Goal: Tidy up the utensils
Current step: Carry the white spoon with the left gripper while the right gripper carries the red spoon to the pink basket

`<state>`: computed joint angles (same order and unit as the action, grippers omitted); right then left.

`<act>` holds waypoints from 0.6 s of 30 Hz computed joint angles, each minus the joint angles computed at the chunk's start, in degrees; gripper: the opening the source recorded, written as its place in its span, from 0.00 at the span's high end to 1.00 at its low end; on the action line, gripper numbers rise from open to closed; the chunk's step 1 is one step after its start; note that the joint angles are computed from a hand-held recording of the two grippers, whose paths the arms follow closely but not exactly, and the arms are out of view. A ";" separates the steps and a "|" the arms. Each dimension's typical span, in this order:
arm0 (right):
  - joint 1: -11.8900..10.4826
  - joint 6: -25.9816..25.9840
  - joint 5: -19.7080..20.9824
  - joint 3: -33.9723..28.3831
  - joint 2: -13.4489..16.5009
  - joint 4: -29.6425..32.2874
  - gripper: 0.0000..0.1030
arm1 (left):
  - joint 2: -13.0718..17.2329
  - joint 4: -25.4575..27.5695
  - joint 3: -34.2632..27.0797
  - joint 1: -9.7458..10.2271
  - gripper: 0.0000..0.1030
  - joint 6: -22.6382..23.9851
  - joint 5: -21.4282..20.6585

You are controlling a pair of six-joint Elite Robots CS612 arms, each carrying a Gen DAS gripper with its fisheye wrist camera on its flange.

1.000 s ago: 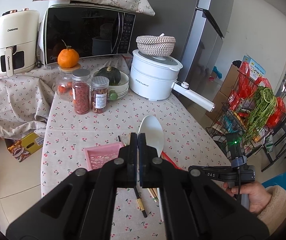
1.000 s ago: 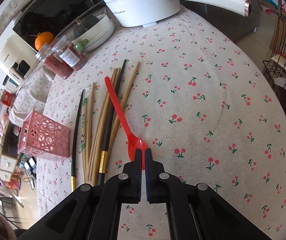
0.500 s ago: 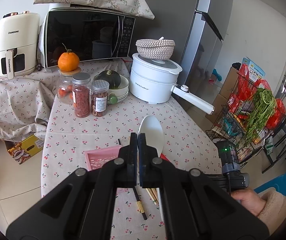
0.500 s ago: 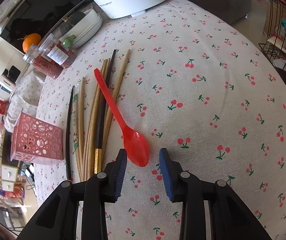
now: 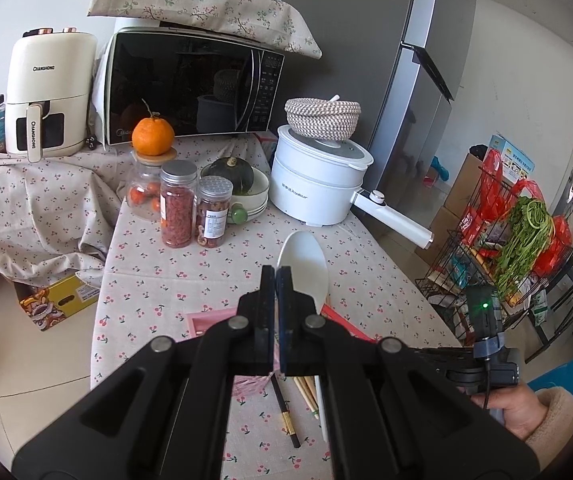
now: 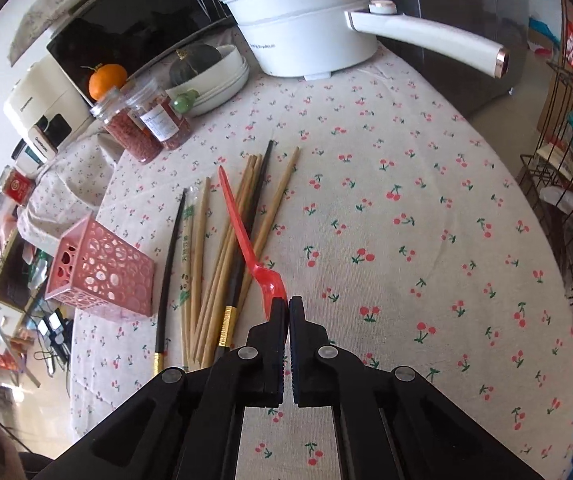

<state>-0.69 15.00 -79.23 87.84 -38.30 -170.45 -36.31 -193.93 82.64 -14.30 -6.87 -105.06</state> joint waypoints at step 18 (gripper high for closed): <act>3.16 -23.46 -7.53 2.65 -7.67 -0.75 0.98 | 5.39 -21.20 -4.66 -0.92 0.99 4.83 11.74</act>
